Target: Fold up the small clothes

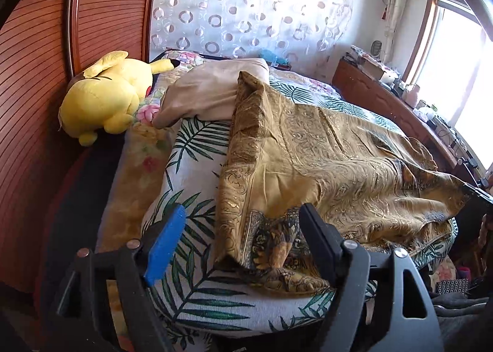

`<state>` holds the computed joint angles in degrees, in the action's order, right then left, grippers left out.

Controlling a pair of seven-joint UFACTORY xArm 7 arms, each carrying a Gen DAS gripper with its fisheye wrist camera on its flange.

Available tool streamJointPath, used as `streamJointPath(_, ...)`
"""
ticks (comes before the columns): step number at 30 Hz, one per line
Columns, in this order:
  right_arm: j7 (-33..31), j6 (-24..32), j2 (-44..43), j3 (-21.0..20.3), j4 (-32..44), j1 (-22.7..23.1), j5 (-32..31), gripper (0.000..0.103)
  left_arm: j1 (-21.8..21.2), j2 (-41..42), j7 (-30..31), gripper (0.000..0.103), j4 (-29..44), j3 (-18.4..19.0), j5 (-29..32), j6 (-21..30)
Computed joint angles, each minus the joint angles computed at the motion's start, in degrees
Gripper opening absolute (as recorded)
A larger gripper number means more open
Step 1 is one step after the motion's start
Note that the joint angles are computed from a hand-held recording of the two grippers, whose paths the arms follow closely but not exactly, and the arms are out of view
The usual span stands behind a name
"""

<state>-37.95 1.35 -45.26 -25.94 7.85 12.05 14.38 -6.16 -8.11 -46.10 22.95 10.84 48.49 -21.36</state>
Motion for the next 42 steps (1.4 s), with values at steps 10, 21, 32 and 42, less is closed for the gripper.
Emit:
streamJointPath(10,1.1,-4.7,1.9,-0.4,-1.2,4.5,-1.1,0.047,0.5,1.7,3.1,0.077,-0.4,-1.8,-4.8,1.4)
streamJointPath(21,3.8,-11.2,13.2,-13.0,3.1,21.5,-5.1,0.047,1.4,3.0,1.8,0.077,0.0,-2.8,-3.5,1.7)
streamJointPath(32,13.5,-19.3,28.4,-29.0,7.9,40.1,-13.3,0.047,3.8,5.3,-1.9,0.076,0.0,-4.7,0.7,-1.5)
streamJointPath(42,20.9,-24.7,30.3,-38.3,6.7,46.3,-23.5,0.053,6.8,7.1,-4.9,0.05,1.1,-7.4,4.4,-4.1)
